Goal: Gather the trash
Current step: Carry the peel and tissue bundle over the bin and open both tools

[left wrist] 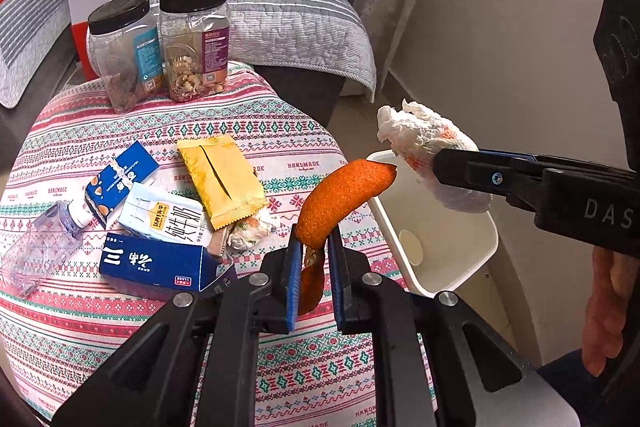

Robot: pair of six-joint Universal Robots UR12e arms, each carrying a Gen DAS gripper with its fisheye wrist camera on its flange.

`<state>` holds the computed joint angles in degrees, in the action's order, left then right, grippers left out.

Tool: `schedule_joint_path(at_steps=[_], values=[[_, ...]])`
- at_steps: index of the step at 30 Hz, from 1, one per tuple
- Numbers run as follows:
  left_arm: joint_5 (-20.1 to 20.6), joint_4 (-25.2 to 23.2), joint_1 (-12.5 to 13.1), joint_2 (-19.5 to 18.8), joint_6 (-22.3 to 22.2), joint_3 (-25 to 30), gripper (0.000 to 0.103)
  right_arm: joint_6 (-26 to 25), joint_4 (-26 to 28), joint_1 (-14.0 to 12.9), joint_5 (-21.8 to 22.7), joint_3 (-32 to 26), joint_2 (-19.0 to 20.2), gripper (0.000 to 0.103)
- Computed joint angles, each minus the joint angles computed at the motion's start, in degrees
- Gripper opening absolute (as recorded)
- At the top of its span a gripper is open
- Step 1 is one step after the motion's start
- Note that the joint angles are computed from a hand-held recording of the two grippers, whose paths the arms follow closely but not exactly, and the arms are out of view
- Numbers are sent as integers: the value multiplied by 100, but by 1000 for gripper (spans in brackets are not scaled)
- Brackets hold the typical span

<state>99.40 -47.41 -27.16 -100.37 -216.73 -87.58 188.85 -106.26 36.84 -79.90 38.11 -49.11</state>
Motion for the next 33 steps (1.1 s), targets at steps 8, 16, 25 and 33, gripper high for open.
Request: schedule_joint_path(at_steps=[8,16,25,33], values=[[-295,254,-106,-469,-55,468,13,321,-438,-257,-39,722,-428,27],[-1012,618,-117,-904,-507,807,13,684,-646,-527,-78,1196,-709,27],[-1452,928,-131,-1269,-985,1040,14,807,-470,-650,-183,1213,-719,28],[-1351,1104,-131,-1343,-1111,1051,49,1095,-328,-695,-451,1224,-711,49]])
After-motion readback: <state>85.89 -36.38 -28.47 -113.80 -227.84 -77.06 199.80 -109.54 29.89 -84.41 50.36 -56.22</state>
